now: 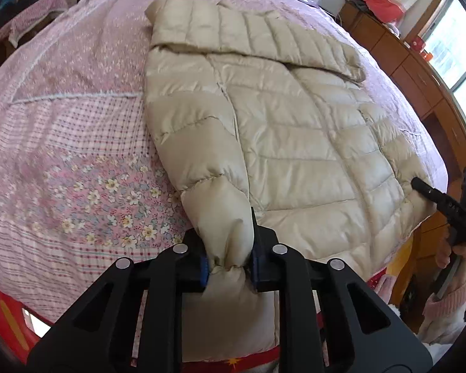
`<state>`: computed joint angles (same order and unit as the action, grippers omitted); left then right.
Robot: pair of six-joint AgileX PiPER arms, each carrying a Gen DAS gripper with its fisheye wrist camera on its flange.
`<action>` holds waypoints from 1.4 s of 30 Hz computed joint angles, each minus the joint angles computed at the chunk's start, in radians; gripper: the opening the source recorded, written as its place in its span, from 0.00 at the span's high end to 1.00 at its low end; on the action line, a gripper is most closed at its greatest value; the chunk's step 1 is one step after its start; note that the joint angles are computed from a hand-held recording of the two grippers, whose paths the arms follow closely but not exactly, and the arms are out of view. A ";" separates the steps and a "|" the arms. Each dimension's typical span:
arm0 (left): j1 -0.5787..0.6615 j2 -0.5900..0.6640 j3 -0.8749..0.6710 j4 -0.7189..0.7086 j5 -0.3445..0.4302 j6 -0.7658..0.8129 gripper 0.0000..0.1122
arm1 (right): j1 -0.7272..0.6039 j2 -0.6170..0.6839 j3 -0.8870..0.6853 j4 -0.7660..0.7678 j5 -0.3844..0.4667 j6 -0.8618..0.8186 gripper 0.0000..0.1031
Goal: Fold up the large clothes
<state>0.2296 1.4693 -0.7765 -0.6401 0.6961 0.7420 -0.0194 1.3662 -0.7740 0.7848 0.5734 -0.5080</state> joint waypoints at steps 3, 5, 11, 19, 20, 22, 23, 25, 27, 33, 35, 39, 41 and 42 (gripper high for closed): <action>0.040 -0.045 -0.011 -0.004 0.075 0.022 0.84 | -0.031 -0.047 0.003 0.022 0.044 -0.022 0.85; 0.062 -0.083 -0.009 0.002 0.117 0.028 0.85 | -0.034 -0.091 0.005 0.002 0.070 -0.004 0.86; 0.175 -0.189 -0.034 0.007 0.312 0.032 0.86 | -0.096 -0.158 -0.045 0.077 0.237 -0.013 0.86; 0.267 -0.242 -0.124 0.009 0.456 0.006 0.86 | -0.075 -0.213 -0.186 -0.019 0.320 0.074 0.86; 0.259 -0.228 -0.142 0.003 0.451 -0.004 0.87 | -0.055 -0.201 -0.202 -0.037 0.302 0.084 0.86; 0.238 -0.211 -0.167 -0.004 0.435 -0.023 0.87 | -0.033 -0.176 -0.221 -0.050 0.271 0.089 0.86; 0.220 -0.199 -0.184 -0.007 0.422 -0.036 0.87 | -0.027 -0.157 -0.235 -0.040 0.257 0.082 0.86; 0.187 -0.162 -0.221 -0.020 0.389 -0.054 0.87 | -0.012 -0.129 -0.257 -0.034 0.216 0.080 0.86; 0.161 -0.120 -0.259 -0.031 0.348 -0.072 0.87 | 0.004 -0.102 -0.278 -0.035 0.172 0.086 0.86; 0.065 0.026 -0.379 -0.009 0.172 -0.174 0.87 | 0.088 0.074 -0.394 -0.156 -0.030 0.178 0.86; 0.028 0.084 -0.412 0.018 0.109 -0.220 0.87 | 0.109 0.161 -0.455 -0.202 -0.066 0.228 0.86; -0.066 0.154 -0.427 0.114 -0.023 -0.318 0.87 | 0.173 0.282 -0.536 -0.432 -0.131 0.404 0.86; -0.109 0.205 -0.457 0.200 -0.067 -0.394 0.87 | 0.193 0.337 -0.570 -0.539 -0.152 0.482 0.86; -0.120 0.226 -0.470 0.227 -0.080 -0.415 0.86 | 0.204 0.368 -0.588 -0.605 -0.159 0.536 0.86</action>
